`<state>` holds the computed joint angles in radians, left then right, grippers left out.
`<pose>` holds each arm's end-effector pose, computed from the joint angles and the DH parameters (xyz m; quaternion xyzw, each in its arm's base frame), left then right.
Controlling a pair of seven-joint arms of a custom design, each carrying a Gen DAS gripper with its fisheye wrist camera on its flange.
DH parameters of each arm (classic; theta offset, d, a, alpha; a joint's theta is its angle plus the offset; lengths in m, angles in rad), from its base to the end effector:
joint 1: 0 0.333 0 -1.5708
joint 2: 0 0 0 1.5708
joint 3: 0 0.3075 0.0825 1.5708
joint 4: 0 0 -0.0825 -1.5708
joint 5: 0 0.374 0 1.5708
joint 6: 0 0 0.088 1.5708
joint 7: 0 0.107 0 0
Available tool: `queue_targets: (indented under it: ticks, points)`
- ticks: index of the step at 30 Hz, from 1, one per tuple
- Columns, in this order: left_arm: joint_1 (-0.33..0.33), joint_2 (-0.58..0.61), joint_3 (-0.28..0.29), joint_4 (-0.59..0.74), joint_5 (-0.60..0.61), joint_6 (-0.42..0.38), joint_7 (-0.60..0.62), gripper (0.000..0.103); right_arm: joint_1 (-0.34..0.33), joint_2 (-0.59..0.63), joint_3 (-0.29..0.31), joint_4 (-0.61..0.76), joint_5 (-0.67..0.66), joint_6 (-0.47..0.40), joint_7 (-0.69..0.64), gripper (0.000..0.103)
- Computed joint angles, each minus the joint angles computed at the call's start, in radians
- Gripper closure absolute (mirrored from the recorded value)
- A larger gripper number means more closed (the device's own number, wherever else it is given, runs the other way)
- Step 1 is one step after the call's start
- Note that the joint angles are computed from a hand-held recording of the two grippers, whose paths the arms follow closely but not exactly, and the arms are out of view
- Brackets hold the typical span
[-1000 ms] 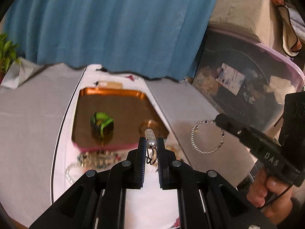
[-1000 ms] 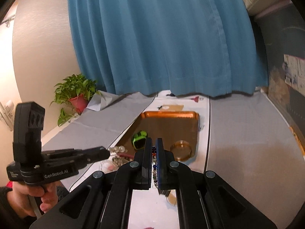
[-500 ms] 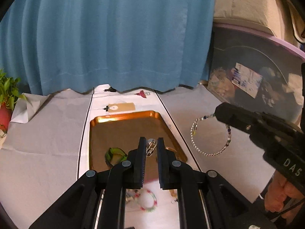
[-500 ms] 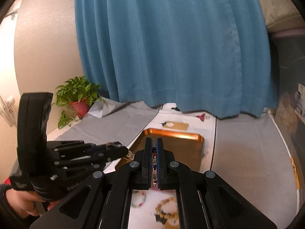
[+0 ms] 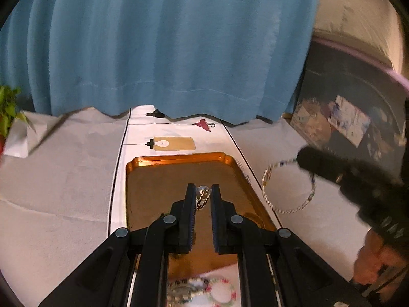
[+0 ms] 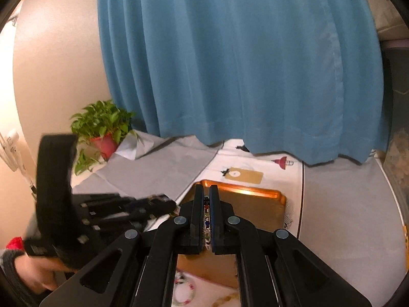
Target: Organize jewelry
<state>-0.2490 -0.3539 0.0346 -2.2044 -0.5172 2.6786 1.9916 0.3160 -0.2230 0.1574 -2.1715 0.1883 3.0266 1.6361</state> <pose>0.4829 -0.0871 0.6144 -0.5459 0.7147 -0.4014 0.1733 0.4716 0.2345 0.6145 -0.6782 0.5264 -0.2163 0.4650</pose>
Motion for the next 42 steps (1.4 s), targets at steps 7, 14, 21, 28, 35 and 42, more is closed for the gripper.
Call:
queue_targets:
  ticks: [7, 14, 21, 28, 35, 42]
  points:
    - [0.042, 0.188, 0.044, 0.125, -0.128, -0.099, 0.1, 0.094, 0.038, 0.147, -0.052, 0.075, 0.114, -0.052, -0.078, 0.099]
    - [0.145, 0.305, -0.021, 0.196, -0.107, -0.151, 0.028, 0.094, 0.03, 0.278, -0.071, 0.137, 0.016, -0.127, 0.058, 0.099]
    - [0.216, 0.238, -0.102, 0.162, 0.076, -0.203, -0.096, 0.056, 0.023, 0.277, -0.09, 0.147, -0.109, -0.237, 0.254, 0.093]
    - [0.175, -0.024, -0.076, -0.043, 0.131, -0.1, -0.237, 0.024, -0.042, 0.074, -0.036, 0.005, -0.305, -0.195, 0.449, 0.028]
    - [0.136, -0.244, -0.089, -0.162, 0.303, -0.105, -0.332, 0.018, -0.1, -0.144, 0.052, -0.063, -0.336, -0.286, 0.456, 0.018]
    - [0.101, -0.514, -0.092, -0.346, 0.422, -0.039, -0.422, 0.0, -0.199, -0.415, 0.196, -0.194, -0.386, -0.373, 0.649, 0.0]
